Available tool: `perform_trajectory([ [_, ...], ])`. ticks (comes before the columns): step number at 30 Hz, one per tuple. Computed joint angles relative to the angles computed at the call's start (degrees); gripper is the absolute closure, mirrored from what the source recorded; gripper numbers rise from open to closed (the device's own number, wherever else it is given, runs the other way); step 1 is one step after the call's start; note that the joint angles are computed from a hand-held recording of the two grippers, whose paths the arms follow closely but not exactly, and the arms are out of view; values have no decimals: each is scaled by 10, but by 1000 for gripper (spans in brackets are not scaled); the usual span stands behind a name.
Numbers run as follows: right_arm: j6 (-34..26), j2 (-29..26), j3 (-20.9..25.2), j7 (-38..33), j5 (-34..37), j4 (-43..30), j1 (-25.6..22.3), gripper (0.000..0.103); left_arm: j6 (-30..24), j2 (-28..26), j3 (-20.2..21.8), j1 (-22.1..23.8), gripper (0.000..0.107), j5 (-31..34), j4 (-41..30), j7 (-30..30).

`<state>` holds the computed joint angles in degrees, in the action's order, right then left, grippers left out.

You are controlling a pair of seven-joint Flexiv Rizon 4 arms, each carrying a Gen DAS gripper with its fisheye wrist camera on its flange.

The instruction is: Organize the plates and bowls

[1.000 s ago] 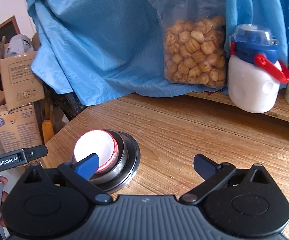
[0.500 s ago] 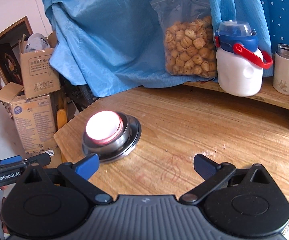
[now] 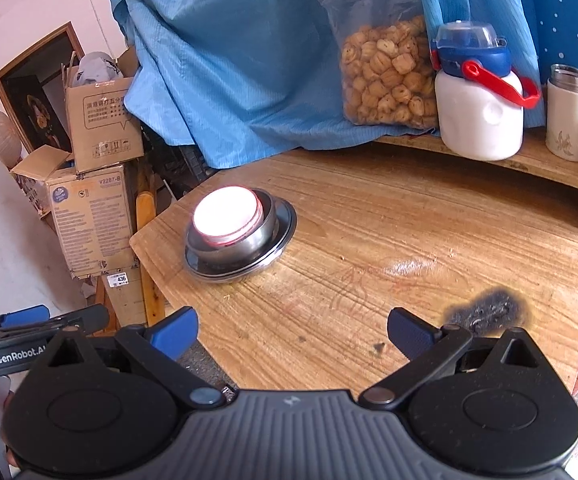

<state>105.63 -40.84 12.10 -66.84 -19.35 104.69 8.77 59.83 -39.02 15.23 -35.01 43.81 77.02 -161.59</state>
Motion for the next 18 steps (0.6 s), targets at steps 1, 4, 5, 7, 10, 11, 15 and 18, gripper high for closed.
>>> perform_trajectory([
  [1, -2, 0, 1, 0, 0, 0, -1, 0, 0, 1, 1, -1, 5, 1, 1, -2],
  [4, -5, 1, -5, -1, 2, 1, 5, 0, 14, 4, -4, 7, 5, -5, 9, -3],
  [5, -7, 1, -5, -3, 2, 2, 5, 0, 17, 4, -6, 9, 5, -8, 11, 0],
  [7, -10, -1, -4, -5, 1, 0, 5, 0, 20, 1, -7, 11, 5, -13, 11, 8],
  [10, -19, -2, -6, -2, 7, -2, 8, 0, 17, -4, -17, 21, 5, -32, 9, 35],
  [11, -22, -3, -4, -3, 7, -3, 5, 0, 18, -7, -19, 23, 5, -38, 8, 46],
  [15, -41, -3, -2, -9, 7, -4, 4, 0, 21, -15, -24, 29, 5, -60, 5, 80],
  [18, -45, -1, -12, -10, 17, -4, 12, 0, 31, -20, -21, 28, 5, -72, 5, 93],
])
